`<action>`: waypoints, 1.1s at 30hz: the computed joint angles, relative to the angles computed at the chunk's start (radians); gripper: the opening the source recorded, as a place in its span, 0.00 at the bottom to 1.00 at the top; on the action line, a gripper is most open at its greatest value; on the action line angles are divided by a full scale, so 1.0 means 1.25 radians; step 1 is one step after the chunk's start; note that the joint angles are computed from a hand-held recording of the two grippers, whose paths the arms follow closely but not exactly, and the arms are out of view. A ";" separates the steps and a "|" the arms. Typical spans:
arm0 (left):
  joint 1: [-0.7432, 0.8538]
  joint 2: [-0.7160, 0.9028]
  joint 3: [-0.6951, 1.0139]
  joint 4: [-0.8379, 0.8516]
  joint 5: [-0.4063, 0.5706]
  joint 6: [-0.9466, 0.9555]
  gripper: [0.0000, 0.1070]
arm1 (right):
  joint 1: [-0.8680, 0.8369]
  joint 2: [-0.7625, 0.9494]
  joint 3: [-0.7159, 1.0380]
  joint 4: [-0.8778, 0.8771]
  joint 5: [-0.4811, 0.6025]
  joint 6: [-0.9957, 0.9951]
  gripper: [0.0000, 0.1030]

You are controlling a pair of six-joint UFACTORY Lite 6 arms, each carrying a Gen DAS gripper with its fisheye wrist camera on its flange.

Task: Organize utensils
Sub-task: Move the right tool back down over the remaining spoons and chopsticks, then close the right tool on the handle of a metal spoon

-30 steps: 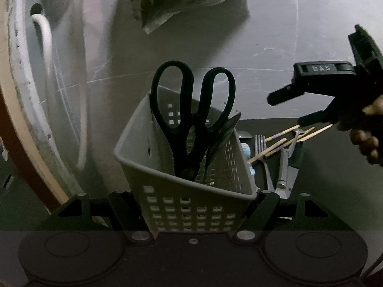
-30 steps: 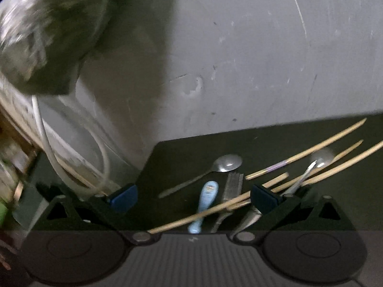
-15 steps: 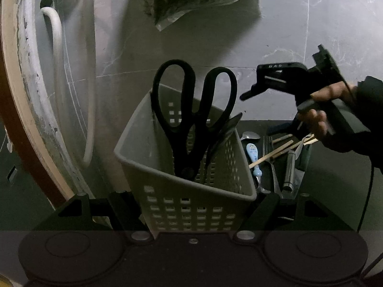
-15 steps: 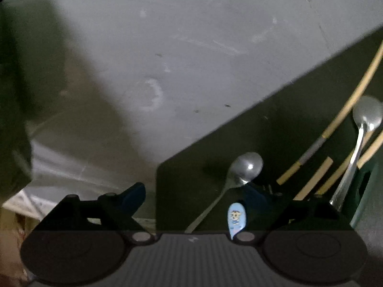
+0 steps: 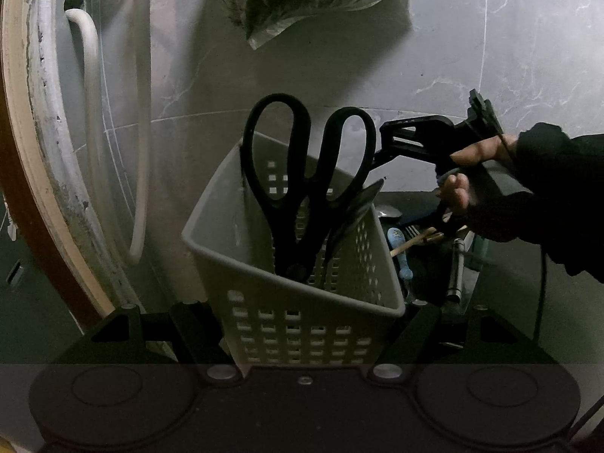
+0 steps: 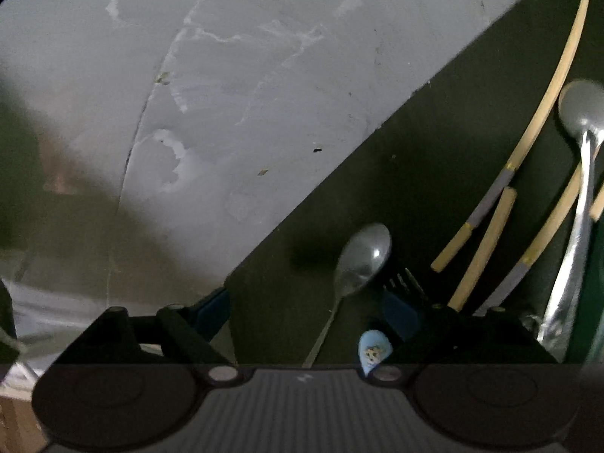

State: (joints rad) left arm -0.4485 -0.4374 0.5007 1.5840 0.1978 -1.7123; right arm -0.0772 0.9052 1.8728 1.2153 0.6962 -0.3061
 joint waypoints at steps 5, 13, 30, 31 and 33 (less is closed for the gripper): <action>0.002 0.001 0.000 0.004 -0.002 -0.003 0.72 | 0.011 0.025 0.003 0.080 -0.025 -0.034 0.78; 0.003 0.000 0.000 0.004 -0.003 -0.003 0.72 | 0.032 0.078 0.095 0.020 -0.078 0.023 0.59; 0.020 0.005 0.006 0.020 -0.020 -0.010 0.72 | 0.220 0.181 0.381 -0.882 -0.158 0.608 0.40; 0.023 0.005 0.007 0.022 -0.023 -0.011 0.72 | 0.231 0.190 0.397 -0.925 -0.154 0.637 0.40; 0.033 0.007 0.008 0.036 -0.035 -0.019 0.72 | 0.246 0.192 0.397 -0.984 -0.163 0.682 0.39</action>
State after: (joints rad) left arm -0.4069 -0.4290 0.5101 1.6296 0.1545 -1.7364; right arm 0.2307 1.1450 2.3688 -0.0142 0.4926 0.5461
